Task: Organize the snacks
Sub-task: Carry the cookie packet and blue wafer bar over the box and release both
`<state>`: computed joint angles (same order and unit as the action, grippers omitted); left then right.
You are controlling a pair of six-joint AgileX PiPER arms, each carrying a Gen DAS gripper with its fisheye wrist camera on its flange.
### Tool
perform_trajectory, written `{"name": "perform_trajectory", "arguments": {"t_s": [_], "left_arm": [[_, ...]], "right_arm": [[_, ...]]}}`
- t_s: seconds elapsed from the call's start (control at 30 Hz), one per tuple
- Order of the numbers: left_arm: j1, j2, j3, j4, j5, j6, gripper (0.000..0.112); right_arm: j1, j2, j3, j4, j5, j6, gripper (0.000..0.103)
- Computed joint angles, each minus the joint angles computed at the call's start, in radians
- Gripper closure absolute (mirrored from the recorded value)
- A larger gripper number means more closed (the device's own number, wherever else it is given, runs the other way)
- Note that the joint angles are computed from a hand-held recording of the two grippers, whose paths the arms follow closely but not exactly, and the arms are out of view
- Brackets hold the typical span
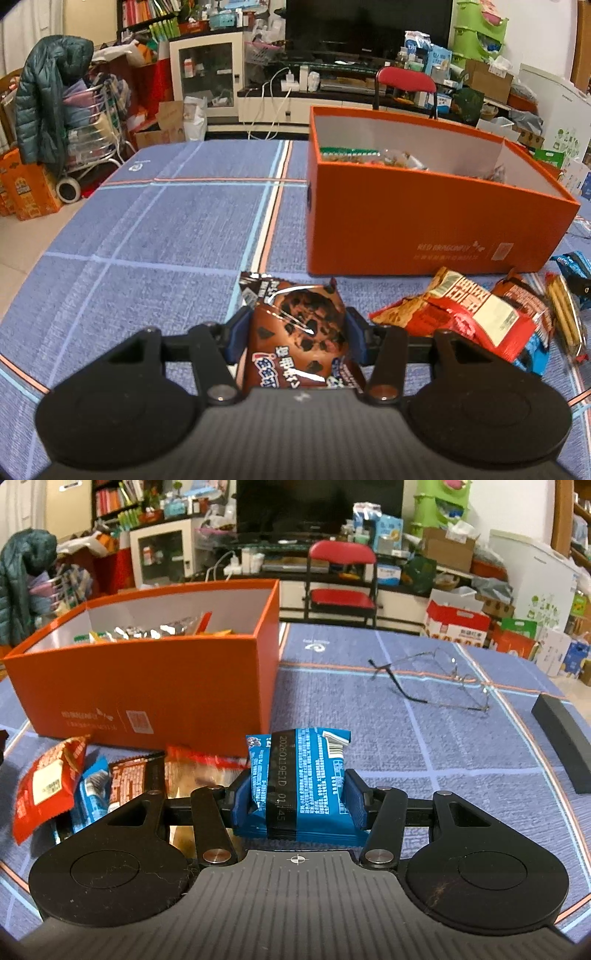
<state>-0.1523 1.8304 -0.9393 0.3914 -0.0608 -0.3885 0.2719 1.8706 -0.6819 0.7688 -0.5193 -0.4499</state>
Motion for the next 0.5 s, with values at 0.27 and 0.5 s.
{"name": "perform_trajectory", "arguments": {"t_s": [0.27, 0.5], "left_arm": [[0.005, -0.035, 0.012, 0.28, -0.017, -0.283, 0.061], [-0.011, -0.093, 0.032, 0.224, -0.035, -0.225, 0.061]], "right_arm": [[0.058, -0.098, 0.063, 0.057, -0.086, -0.056, 0.066], [0.109, -0.184, 0.094, 0.103, -0.104, -0.091, 0.066]]}}
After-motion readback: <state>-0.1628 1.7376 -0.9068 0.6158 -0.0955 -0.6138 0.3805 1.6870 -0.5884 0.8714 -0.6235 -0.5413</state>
